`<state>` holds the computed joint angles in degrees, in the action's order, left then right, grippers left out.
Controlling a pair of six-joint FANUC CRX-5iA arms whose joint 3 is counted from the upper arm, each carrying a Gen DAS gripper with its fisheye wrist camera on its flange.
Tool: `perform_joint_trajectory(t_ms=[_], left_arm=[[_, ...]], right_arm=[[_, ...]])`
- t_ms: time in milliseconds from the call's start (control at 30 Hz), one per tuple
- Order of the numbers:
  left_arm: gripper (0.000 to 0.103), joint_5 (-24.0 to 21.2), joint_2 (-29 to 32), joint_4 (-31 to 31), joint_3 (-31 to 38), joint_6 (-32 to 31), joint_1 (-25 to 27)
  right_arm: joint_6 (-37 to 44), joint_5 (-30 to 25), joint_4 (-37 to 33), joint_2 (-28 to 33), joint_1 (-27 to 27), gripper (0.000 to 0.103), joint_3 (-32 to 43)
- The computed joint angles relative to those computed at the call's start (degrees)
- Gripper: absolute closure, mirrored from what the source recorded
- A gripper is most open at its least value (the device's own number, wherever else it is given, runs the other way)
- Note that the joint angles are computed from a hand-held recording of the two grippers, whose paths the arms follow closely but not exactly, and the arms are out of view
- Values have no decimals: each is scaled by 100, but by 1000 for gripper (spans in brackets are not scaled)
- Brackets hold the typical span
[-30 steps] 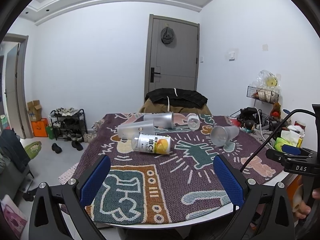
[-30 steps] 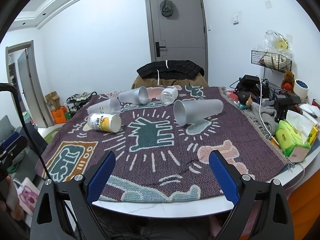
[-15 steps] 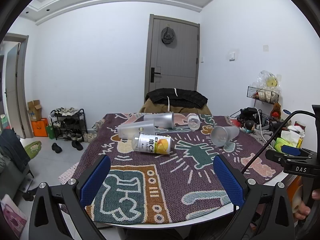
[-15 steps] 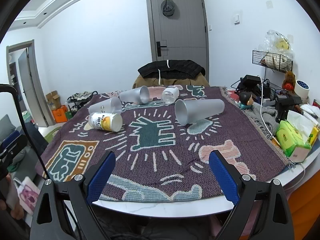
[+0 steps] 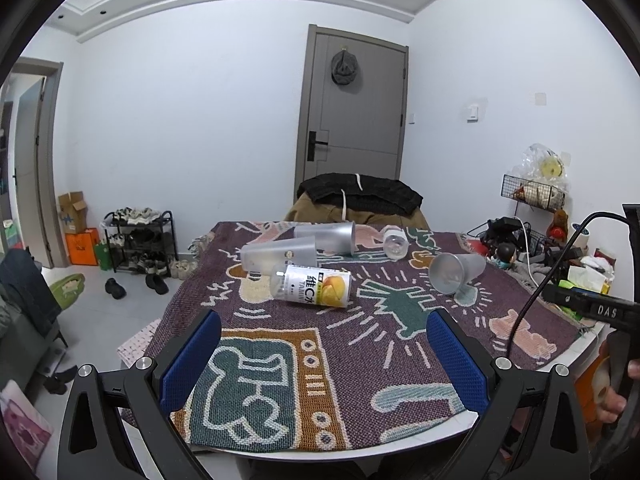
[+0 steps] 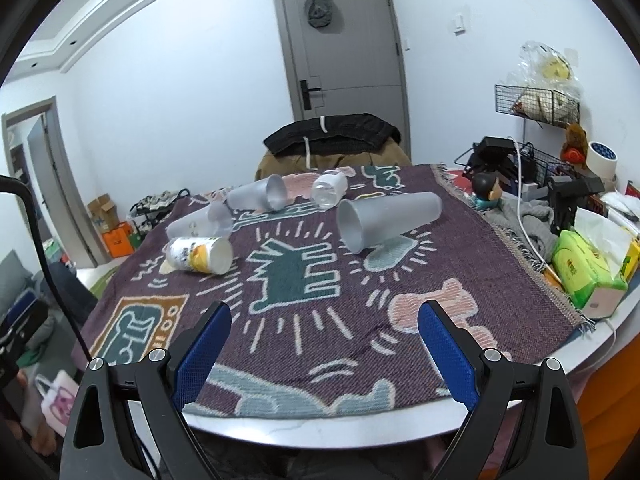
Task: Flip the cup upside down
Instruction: 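Move the right gripper down to the tall frosted cup lying on its side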
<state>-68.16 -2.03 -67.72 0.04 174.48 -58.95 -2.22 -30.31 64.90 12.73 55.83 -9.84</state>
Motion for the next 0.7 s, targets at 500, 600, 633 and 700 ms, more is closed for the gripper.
perform_joint_trajectory(t_ms=[500, 600, 633, 700], left_arm=[[0, 57, 170, 77, 174, -180, 443], [0, 180, 173, 144, 183, -200, 606], [0, 219, 176, 171, 188, -226, 662], [0, 263, 203, 201, 216, -253, 748]], right_arm=[[637, -197, -1701, 633, -427, 9, 1325], [627, -221, -1933, 774, -517, 9, 1581], [678, -307, -2076, 820, -527, 9, 1690], [1023, -388, -2763, 968, -606, 9, 2061]])
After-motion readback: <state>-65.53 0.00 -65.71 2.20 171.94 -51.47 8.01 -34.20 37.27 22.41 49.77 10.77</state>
